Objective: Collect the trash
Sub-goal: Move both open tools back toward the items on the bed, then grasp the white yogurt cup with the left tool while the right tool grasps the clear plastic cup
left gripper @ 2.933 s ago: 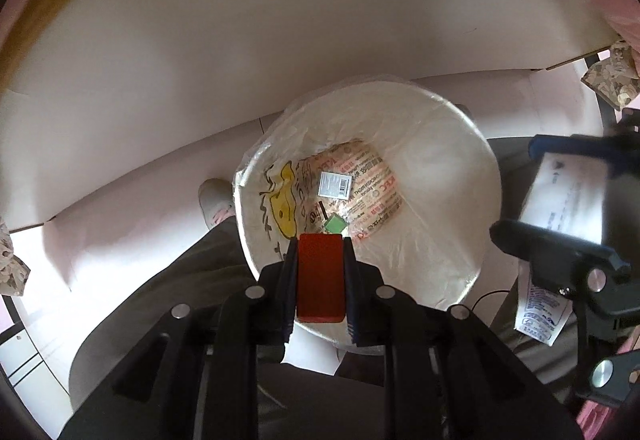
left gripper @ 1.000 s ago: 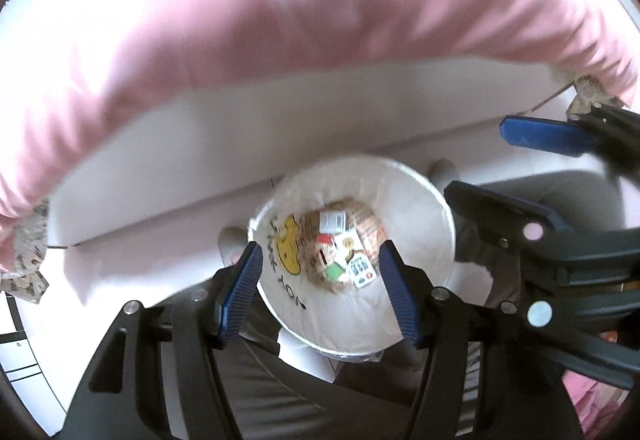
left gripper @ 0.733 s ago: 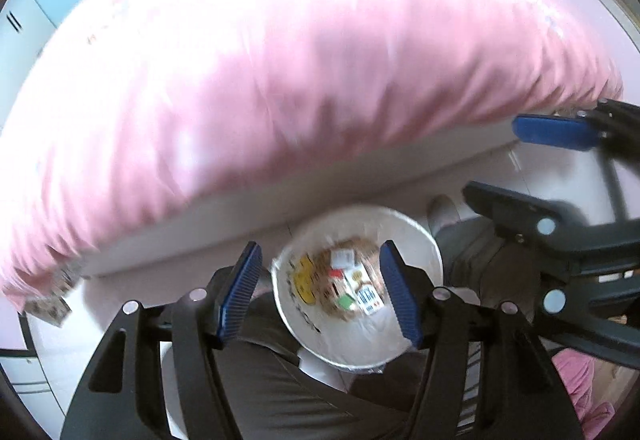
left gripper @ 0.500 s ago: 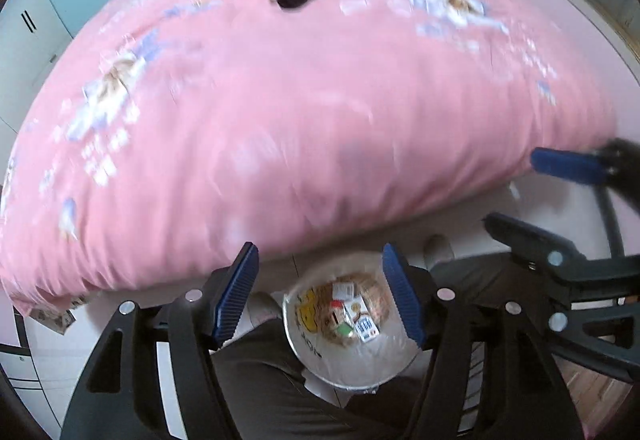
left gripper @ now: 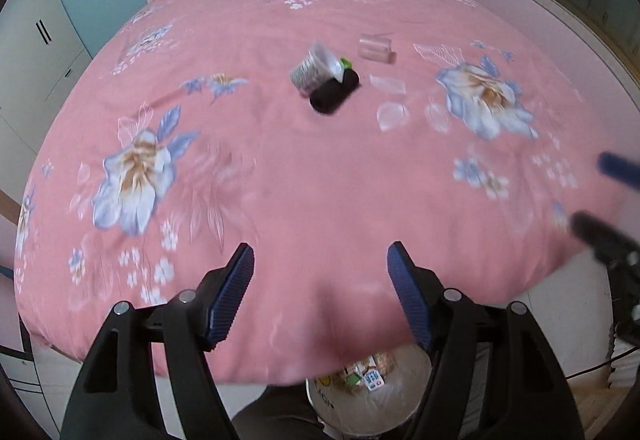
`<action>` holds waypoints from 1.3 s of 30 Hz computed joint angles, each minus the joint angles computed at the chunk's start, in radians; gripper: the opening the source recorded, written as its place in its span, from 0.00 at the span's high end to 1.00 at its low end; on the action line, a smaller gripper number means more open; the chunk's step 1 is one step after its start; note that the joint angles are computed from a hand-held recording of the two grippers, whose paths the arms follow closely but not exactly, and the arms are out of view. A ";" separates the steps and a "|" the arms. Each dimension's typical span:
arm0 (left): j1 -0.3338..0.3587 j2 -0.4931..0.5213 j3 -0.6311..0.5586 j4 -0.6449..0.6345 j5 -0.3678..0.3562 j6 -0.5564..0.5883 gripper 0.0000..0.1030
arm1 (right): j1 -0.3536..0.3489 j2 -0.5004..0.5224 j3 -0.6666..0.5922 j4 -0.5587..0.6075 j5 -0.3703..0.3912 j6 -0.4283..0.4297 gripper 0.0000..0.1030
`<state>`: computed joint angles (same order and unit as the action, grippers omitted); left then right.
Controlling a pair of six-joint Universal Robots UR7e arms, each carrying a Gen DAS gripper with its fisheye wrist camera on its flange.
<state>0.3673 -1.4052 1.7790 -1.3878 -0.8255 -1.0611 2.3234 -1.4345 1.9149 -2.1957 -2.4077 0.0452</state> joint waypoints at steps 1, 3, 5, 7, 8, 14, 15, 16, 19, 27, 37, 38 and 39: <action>0.014 0.014 -0.013 -0.006 0.009 0.014 0.30 | -0.007 0.010 -0.018 -0.006 -0.004 -0.016 0.34; 0.037 0.034 -0.034 -0.018 0.019 0.032 0.30 | -0.023 0.025 -0.048 -0.018 -0.005 -0.046 0.34; 0.065 0.056 -0.061 -0.030 0.023 0.054 0.30 | -0.041 0.042 -0.078 -0.023 0.006 -0.074 0.34; 0.088 0.079 -0.086 -0.045 0.029 0.074 0.30 | -0.060 0.063 -0.110 -0.030 0.016 -0.108 0.33; 0.099 0.090 -0.098 -0.050 0.035 0.084 0.30 | -0.068 0.073 -0.121 -0.038 0.016 -0.124 0.33; 0.162 0.149 -0.165 -0.105 0.048 0.146 0.28 | -0.116 0.134 -0.198 -0.062 0.044 -0.214 0.33; 0.172 0.158 -0.175 -0.116 0.048 0.157 0.28 | -0.124 0.146 -0.214 -0.065 0.048 -0.227 0.33; 0.183 0.170 -0.189 -0.126 0.051 0.169 0.28 | -0.132 0.159 -0.227 -0.068 0.050 -0.240 0.33; 0.211 0.202 -0.225 -0.147 0.067 0.191 0.25 | -0.152 0.192 -0.261 -0.083 0.050 -0.276 0.31; 0.284 0.277 -0.304 -0.210 0.081 0.244 0.16 | -0.205 0.293 -0.350 -0.161 0.024 -0.376 0.27; 0.389 0.366 -0.381 -0.324 0.040 0.304 0.16 | -0.278 0.429 -0.466 -0.212 0.014 -0.478 0.27; 0.398 0.371 -0.386 -0.336 0.034 0.312 0.16 | -0.283 0.439 -0.474 -0.215 0.015 -0.486 0.27; 0.405 0.377 -0.390 -0.347 0.028 0.320 0.16 | -0.290 0.451 -0.486 -0.215 0.015 -0.493 0.27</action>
<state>0.7726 -1.0286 1.3893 -1.7346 -0.7977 -0.7407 2.0334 -0.9834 1.4289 -2.4105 -2.3923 -0.4474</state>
